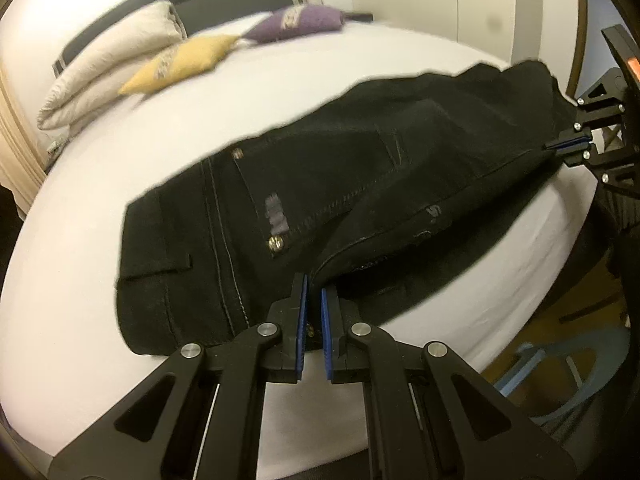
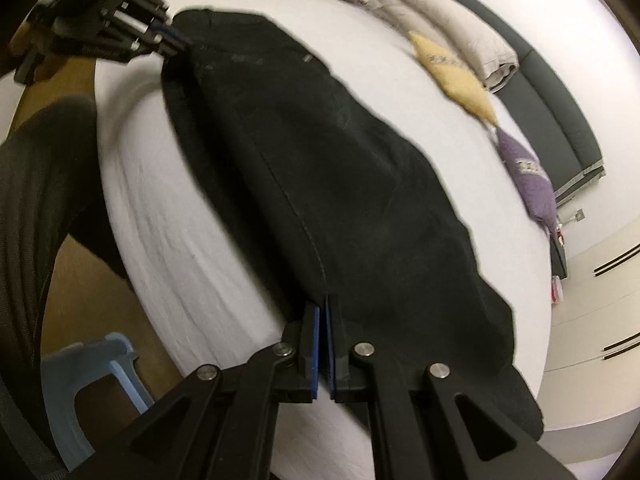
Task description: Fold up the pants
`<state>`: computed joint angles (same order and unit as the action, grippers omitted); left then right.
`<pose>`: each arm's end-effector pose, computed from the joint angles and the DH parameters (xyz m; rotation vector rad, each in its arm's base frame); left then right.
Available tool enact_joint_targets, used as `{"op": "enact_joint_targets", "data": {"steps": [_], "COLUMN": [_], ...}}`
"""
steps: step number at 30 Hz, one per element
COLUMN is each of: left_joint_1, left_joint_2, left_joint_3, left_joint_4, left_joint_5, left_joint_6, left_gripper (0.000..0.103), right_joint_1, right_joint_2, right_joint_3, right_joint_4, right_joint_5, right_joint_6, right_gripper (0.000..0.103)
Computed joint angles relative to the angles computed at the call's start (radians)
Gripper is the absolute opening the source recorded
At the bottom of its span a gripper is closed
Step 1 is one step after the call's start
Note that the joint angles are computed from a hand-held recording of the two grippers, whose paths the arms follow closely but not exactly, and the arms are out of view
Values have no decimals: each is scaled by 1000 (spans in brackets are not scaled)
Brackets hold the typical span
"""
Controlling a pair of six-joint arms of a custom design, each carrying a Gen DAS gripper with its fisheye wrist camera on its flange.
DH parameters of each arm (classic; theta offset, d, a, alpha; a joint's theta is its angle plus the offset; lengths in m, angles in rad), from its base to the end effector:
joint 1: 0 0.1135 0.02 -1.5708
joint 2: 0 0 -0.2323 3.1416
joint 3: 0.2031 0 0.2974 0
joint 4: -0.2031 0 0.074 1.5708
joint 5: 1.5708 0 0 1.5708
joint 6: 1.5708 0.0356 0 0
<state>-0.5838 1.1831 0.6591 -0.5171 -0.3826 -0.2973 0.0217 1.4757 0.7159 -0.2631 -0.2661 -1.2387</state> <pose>0.2313 -0.1369 0.1424 0.2271 2.4950 0.1489 0.3066 0.0160 0.0951 -1.5751 1.9972 -0.1292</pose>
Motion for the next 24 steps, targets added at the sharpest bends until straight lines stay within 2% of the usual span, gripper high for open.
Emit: {"op": "enact_joint_targets", "data": {"steps": [4, 8, 10, 11, 12, 13, 14, 17, 20, 22, 24], "left_joint_1": [-8, -23, -39, -47, -53, -57, -66, -65, -44, -3, 21], "left_joint_2": [39, 56, 79, 80, 64, 26, 2, -128, -210, -175, -50], "left_joint_3": [-18, -3, 32, 46, 45, 31, 28, 20, 49, 95, 163], "left_joint_4": [42, 26, -29, -66, -91, -107, -136, -196, -165, -88, -3], "left_joint_5": [-17, -38, -63, -63, -60, -39, -38, -12, -43, -20, 4], "left_joint_6": [15, -7, -14, -26, -39, -49, -75, -142, -166, -152, -130], "left_gripper": [6, 10, 22, 35, 53, 60, 66, 66, 66, 66, 66], "right_joint_1": [6, -20, -31, -36, -41, -57, -69, -119, -178, -221, -277], "right_joint_2": [35, 39, 15, 12, 12, 9, 9, -8, 24, 103, 213], "right_joint_3": [-55, -38, -51, -51, -49, -48, -42, -10, 97, 225, 377], "right_joint_4": [99, 74, 63, 48, 21, -7, -30, -161, -319, -445, -573], "right_joint_5": [11, -30, -40, -43, -52, -70, -84, -154, -262, -342, -425], "right_joint_6": [11, 56, 36, 27, 18, 6, -3, -17, 35, 95, 173], "right_gripper": [4, 8, 11, 21, 31, 47, 47, 47, 47, 47, 47]}}
